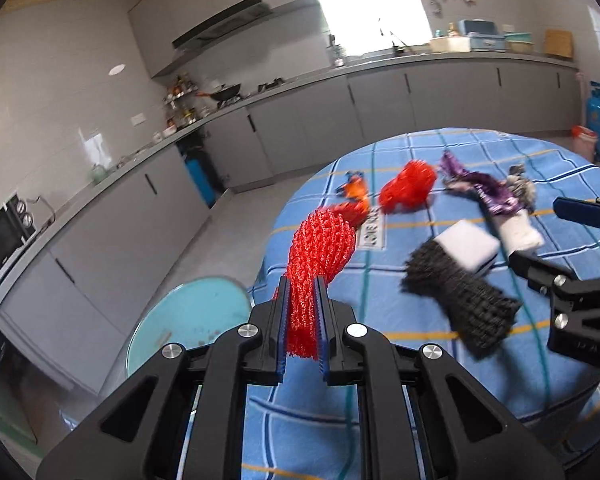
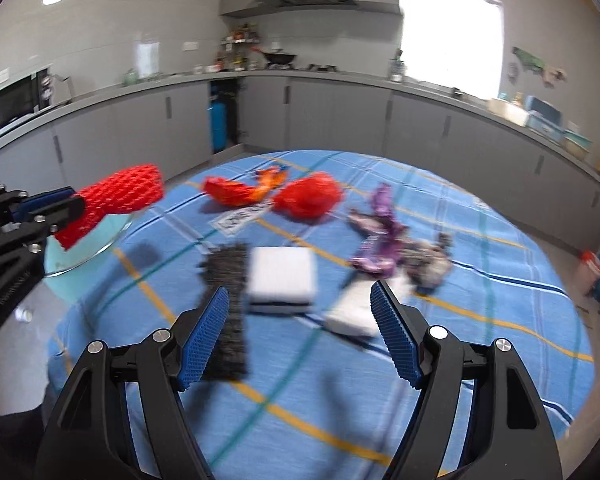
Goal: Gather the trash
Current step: 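Grasp the red mesh bag with the left tool while the right tool grasps the black mesh scrubber, then carry the red mesh bag and black scrubber over the blue bin with both tools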
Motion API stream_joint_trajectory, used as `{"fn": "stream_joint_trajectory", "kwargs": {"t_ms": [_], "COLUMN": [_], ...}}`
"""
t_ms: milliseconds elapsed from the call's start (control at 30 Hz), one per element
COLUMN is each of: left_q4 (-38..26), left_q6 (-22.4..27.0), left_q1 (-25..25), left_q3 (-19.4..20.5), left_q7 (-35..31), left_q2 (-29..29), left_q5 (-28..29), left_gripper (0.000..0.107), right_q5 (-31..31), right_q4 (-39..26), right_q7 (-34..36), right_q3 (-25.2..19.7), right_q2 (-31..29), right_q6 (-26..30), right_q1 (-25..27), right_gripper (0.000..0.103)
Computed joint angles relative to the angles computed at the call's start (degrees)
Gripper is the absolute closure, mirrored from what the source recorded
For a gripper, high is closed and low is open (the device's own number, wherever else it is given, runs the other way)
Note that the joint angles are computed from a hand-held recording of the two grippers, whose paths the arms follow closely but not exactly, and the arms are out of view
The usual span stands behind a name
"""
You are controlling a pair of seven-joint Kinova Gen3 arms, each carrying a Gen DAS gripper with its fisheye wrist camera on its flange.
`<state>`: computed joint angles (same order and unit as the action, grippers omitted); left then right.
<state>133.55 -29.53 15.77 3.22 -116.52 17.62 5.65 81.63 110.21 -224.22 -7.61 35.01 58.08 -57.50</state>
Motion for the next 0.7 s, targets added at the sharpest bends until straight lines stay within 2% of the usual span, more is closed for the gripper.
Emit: {"fn": "stream_joint_trajectory", "kwargs": {"t_ms": [100,167,267,467,533,600,700], "left_q4": [0.34,0.41,1.07,1.11,0.87,0.88,0.96], "left_q6": [-1.47,-1.54,-3.76,-3.09,-2.24,-2.45,-2.62], "left_q1": [-0.13,-1.11,-0.72,-3.94,-5.32,-4.89,-5.03], "left_q3": [-0.81,-0.51,-1.23,-0.14,0.46,0.08,-0.06], "left_q7": [-0.81,-0.08,-1.17,1.56,3.25,3.21,3.6], "left_q2": [0.63,0.72,1.46,1.89,1.59,1.57,1.24], "left_q5": [0.79,-0.14,0.86,-2.37,-4.18,-3.89,-4.15], "left_gripper": [0.096,0.096,0.096,0.096,0.096,0.096,0.096], "right_q5": [0.43,0.07,-1.42,-2.61,-2.98,-2.7,-1.99], "right_q4": [-1.83,-2.62,-3.5,-3.85,-3.98,-3.72,-3.4], "right_q7": [2.33,3.58,6.15,8.78,9.57,9.24,8.79], "right_q3": [-0.27,-0.17,0.2,1.72,2.23,2.72,2.84], "right_q2": [0.96,1.4,1.91,2.19,2.22,2.0,1.62], "right_q6": [-2.34,-4.34,-7.64,-12.65,-12.65,-12.4,-11.45], "right_q1": [0.82,1.42,2.37,2.27,1.54,0.77,-0.08], "right_gripper": [0.032,0.036,0.047,0.077,0.088,0.093,0.095]}}
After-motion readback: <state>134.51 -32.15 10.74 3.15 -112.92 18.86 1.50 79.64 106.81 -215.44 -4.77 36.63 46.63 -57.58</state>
